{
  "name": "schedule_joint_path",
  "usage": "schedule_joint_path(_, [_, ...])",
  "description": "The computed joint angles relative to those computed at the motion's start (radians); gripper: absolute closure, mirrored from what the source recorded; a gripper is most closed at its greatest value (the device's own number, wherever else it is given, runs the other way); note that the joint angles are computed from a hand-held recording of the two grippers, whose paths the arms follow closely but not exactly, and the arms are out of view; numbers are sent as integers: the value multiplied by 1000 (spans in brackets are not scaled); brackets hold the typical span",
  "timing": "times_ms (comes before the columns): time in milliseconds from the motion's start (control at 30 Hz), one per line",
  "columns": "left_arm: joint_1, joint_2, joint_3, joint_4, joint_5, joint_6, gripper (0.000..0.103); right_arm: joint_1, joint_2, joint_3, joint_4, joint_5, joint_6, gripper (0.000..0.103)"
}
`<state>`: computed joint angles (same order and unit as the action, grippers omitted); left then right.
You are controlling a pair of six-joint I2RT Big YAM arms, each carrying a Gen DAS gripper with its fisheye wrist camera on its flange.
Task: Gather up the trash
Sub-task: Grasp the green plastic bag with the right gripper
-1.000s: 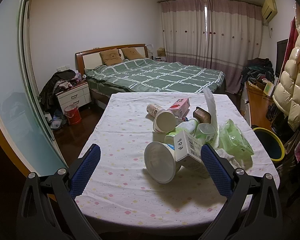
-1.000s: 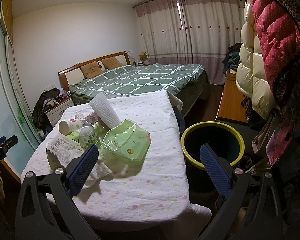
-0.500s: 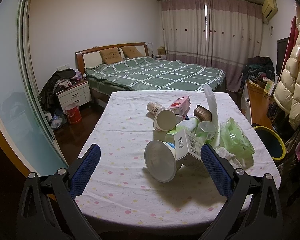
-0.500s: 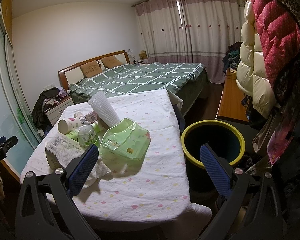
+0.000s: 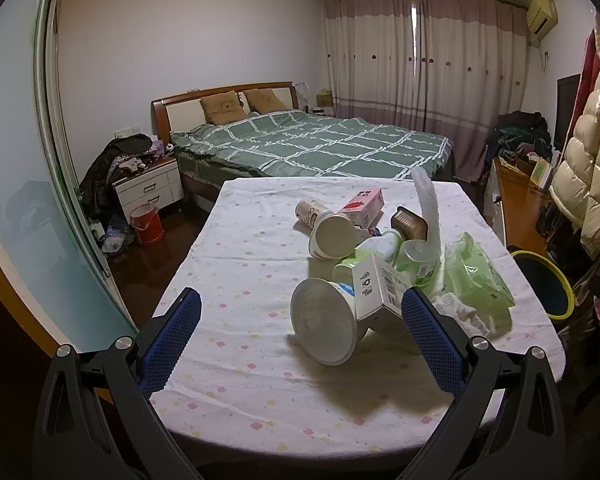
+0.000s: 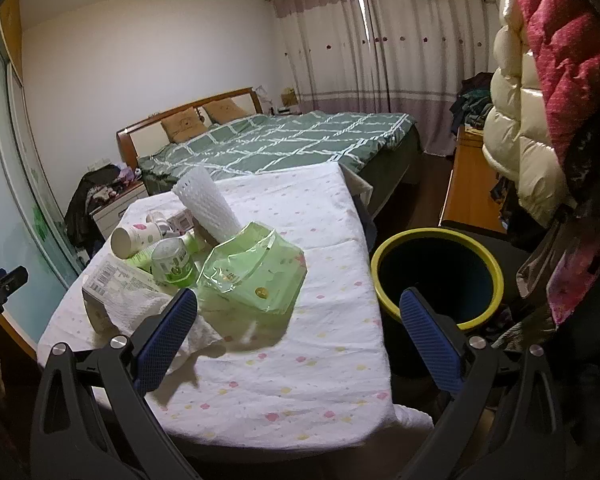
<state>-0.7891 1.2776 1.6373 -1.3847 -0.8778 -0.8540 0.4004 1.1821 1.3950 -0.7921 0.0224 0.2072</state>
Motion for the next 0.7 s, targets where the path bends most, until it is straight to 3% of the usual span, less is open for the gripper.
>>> schedule_joint_path(400, [74,9,-47,101,80,70,4,43,175,117,-28,-27,-31,6])
schedule_joint_path(700, [144,1,-105,172,123,94,4,111,366,310,-92,-15,-63,6])
